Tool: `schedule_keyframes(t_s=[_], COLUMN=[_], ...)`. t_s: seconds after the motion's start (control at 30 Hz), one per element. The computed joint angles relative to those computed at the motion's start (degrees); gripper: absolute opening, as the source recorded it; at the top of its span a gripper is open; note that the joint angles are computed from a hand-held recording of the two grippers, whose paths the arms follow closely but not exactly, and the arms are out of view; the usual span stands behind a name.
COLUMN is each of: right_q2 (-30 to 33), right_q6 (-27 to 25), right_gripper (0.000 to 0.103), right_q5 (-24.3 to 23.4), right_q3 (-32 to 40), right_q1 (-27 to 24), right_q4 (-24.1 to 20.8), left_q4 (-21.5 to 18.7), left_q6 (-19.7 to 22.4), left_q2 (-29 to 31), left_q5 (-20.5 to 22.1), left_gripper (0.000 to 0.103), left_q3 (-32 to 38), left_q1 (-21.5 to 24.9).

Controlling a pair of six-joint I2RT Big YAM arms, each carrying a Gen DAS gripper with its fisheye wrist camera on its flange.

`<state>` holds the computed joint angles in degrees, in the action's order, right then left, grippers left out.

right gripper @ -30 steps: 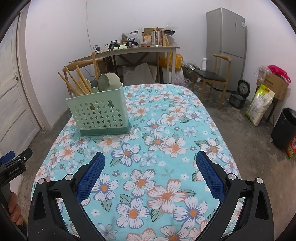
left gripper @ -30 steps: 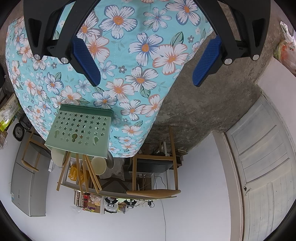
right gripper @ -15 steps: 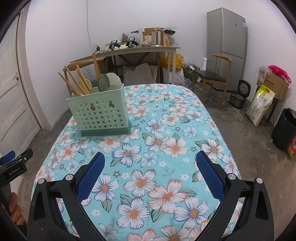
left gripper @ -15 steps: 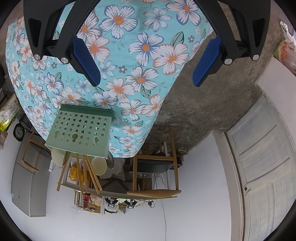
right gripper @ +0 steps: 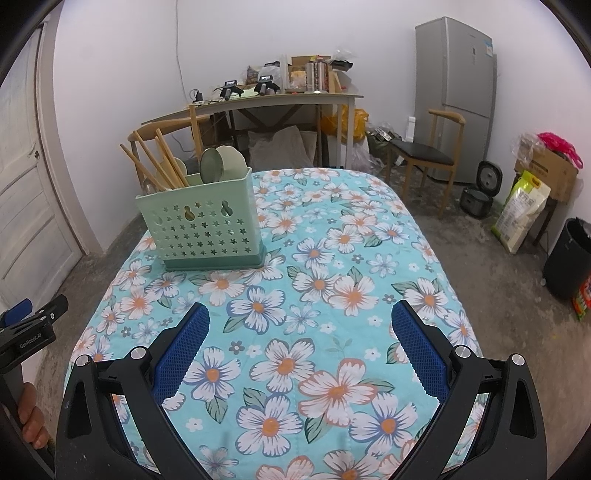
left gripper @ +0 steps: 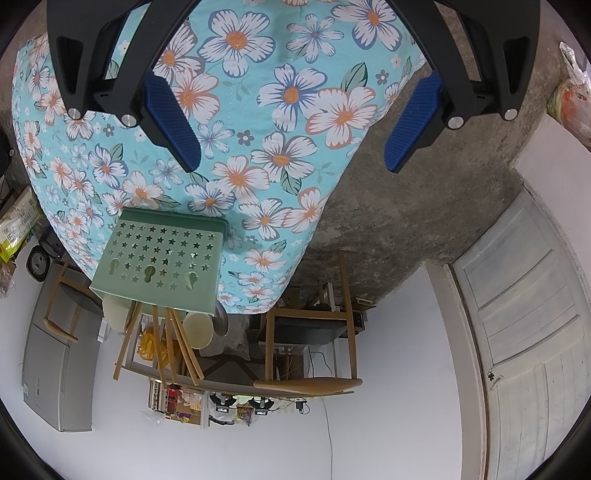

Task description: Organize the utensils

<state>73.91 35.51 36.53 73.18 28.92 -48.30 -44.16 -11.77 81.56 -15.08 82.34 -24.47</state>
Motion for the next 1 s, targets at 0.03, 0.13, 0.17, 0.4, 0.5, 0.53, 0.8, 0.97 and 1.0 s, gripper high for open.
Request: schedule_keyframes(t_s=[0.03, 0.13, 0.17, 0.4, 0.5, 0.53, 0.8, 0.97, 1.0], right_q2=[-0.03, -0.17, -0.1, -0.23, -0.24, -0.29, -0.27, -0.34, -0.34], right_q6=[-0.06, -0.27, -0.28, -0.29, -0.29, -0.37, -0.29, -0.28, -0.28], right_gripper=[0.095, 0.095, 0.095, 0.095, 0.095, 0.095, 0.095, 0.095, 0.095], right_q5=[-0.03, -0.13, -0.1, -0.28, -0.33, -0.4, -0.38, -0.37, -0.37], right_q3=[-0.04, -0.1, -0.02, -0.08, -0.07, -0.08, 0.07, 0.0, 0.0], right_q1=[-0.05, -0.06, -0.02, -0.16, -0.16, -0.17, -0.08, -0.07, -0.07], right_q4=[0.04, 0.11, 0.09, 0.05, 0.06, 0.08, -0.12, -0.05, -0.05], left_q4=[-0.09, -0.12, -0.13, -0.19, -0.32, -0.4, -0.5, -0.57, -0.55], left_q6=[0.02, 0.0, -0.03, -0.05, -0.09, -0.16, -0.12, -0.14, -0.14], left_q2=[0.03, 0.06, 0.03, -0.04, 0.02, 0.0, 0.06, 0.11, 0.07], left_q5=[-0.02, 0.03, 0.01, 0.03, 0.0, -0.01, 0.01, 0.01, -0.04], left_gripper=[0.097, 0.097, 0.097, 0.097, 0.097, 0.097, 0.097, 0.097, 0.097], left_q3=[0.1, 0.14, 0.1, 0.07, 0.17, 0.19, 0.36, 0.45, 0.39], left_q1=[0.01, -0.01, -0.03, -0.11, -0.12, -0.16, -0.18, -0.18, -0.23])
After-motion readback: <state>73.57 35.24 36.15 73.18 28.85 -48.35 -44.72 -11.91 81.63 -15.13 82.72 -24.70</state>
